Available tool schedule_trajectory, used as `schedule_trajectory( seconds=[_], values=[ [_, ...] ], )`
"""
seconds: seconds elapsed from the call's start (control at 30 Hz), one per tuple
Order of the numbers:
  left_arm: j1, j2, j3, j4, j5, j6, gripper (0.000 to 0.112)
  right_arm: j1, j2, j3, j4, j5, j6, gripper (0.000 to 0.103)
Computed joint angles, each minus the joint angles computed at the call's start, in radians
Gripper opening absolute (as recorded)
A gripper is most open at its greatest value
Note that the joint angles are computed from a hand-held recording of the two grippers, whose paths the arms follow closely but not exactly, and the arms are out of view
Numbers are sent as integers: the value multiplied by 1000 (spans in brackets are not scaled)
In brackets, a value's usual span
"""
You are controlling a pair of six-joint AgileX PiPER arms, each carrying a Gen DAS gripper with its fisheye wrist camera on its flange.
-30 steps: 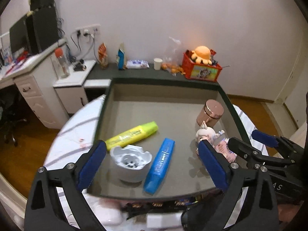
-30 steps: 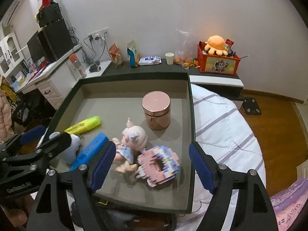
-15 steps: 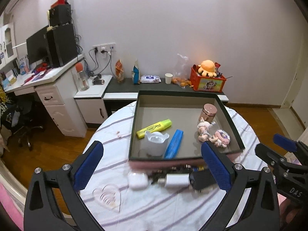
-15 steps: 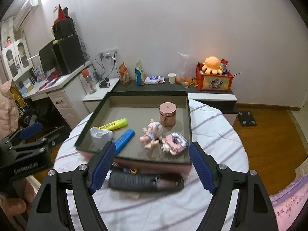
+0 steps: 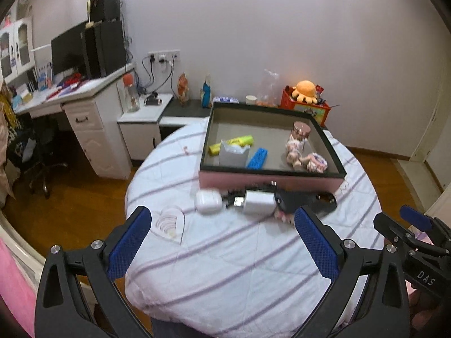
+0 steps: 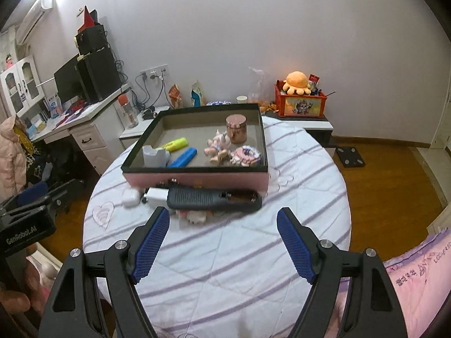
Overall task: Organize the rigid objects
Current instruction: 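Move both tools back toward the remaining items beside the box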
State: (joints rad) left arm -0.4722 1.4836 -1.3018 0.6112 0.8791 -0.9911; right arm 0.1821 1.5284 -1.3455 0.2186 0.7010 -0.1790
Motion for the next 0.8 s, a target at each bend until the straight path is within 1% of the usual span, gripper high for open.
schedule_trajectory(
  seconds=[0.03,0.27,0.3,0.33,0.37,0.47,0.8],
  values=[
    [-4,-4,10,4,1,-8,103,4,-5,11,-4,-4,5,84],
    [-38,-29,43,35,9,-47,103,24,-24,34,-23,-17,25,86],
    [-41,-26,40,36,10,-46,103,26,-25,35,-28,-17,30,90],
    [-44,-24,38,38,11,-46,103,28,-26,36,-30,-18,32,99],
    [-45,-22,36,38,10,-45,103,26,-27,38,-24,-20,24,103],
    [-45,-17,32,36,9,-40,103,24,-31,43,3,-26,0,103],
    [-16,-1,32,14,-6,-21,103,23,2,21,-14,-16,18,103]
  ],
)
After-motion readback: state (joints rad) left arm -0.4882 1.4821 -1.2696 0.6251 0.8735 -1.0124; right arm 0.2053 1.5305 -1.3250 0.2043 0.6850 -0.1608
